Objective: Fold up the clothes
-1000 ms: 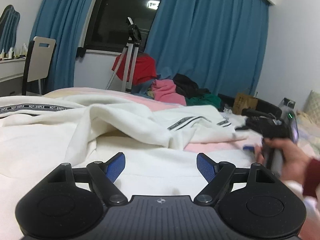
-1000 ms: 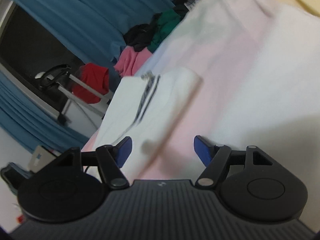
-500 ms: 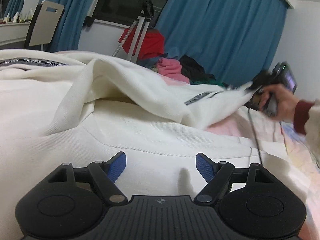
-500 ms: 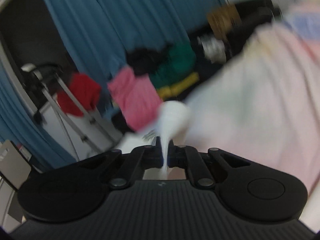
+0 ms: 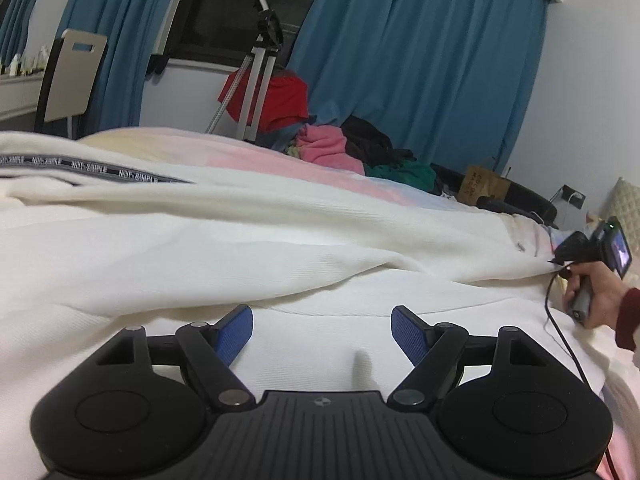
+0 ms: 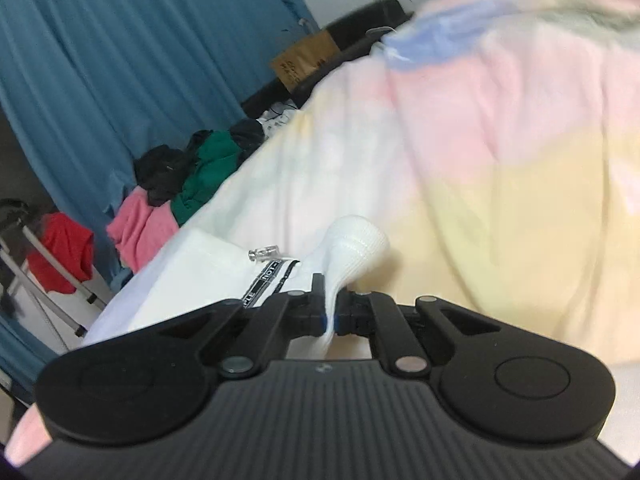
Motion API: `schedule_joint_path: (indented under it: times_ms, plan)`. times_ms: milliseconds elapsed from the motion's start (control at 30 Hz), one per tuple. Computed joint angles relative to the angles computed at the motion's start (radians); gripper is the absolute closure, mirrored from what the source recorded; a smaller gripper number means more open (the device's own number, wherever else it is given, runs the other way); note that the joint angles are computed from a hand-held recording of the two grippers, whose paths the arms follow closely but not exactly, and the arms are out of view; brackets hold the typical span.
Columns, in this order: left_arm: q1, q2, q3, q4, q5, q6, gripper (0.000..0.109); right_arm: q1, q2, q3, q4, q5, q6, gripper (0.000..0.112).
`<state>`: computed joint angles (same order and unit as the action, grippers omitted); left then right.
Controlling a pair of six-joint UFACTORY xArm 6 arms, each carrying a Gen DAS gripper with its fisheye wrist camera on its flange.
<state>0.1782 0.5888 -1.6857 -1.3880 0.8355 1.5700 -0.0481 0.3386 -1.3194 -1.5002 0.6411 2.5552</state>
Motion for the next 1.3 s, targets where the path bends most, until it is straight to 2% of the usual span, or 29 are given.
schedule_joint_path:
  times_ms: [100,233,433,467,500,567,667,733,833,900,1000,1033,1133,1200,1300]
  plan:
    - [-0.001,-0.015,0.011,-0.003,-0.005,0.016,0.031,0.015,-0.032,0.036,-0.052,0.022,0.044,0.107]
    - [0.002,-0.043,0.033,-0.015,-0.005,0.039,0.031,0.035,-0.023,0.049,-0.018,0.043,-0.048,0.106]
    - [0.003,-0.063,0.036,-0.026,-0.003,0.040,0.031,0.086,-0.056,0.063,0.047,0.100,-0.204,0.096]
    - [0.005,-0.067,0.038,-0.028,0.001,0.038,0.030,0.094,-0.073,0.074,0.062,0.103,-0.222,0.084]
    - [0.006,-0.072,0.040,-0.031,0.003,0.038,0.030,0.105,-0.096,0.094,0.063,0.109,-0.216,0.063]
    - [0.007,-0.084,0.053,-0.036,0.001,0.047,0.030,0.148,-0.154,0.151,0.046,0.154,-0.138,0.039]
    - [0.013,-0.099,0.065,-0.020,0.000,0.033,0.030,0.223,-0.237,0.235,0.052,0.217,-0.024,0.040]
    - [0.020,-0.110,0.072,-0.007,-0.001,0.016,0.030,0.278,-0.285,0.284,0.093,0.269,0.000,0.040]
    - [0.034,-0.138,0.095,0.009,-0.004,-0.015,0.030,0.325,-0.340,0.309,0.247,0.319,-0.150,0.040]
    - [0.046,-0.158,0.109,0.015,0.006,-0.029,0.030,0.342,-0.387,0.335,0.330,0.348,-0.194,0.040]
    - [0.055,-0.186,0.130,0.024,0.003,-0.046,0.029,0.371,-0.454,0.391,0.401,0.392,-0.172,0.040]
    - [0.056,-0.192,0.133,0.038,-0.002,-0.068,0.029,0.377,-0.472,0.417,0.413,0.388,-0.141,0.040]
    - [0.068,-0.203,0.130,0.100,0.000,-0.158,0.029,0.348,-0.507,0.487,0.449,0.297,-0.088,0.047]
    - [0.092,-0.208,0.118,0.161,0.010,-0.252,0.029,0.320,-0.520,0.526,0.451,0.238,-0.056,0.048]
    - [0.142,-0.204,0.088,0.236,0.042,-0.387,0.027,0.285,-0.545,0.587,0.391,0.178,0.058,0.050]
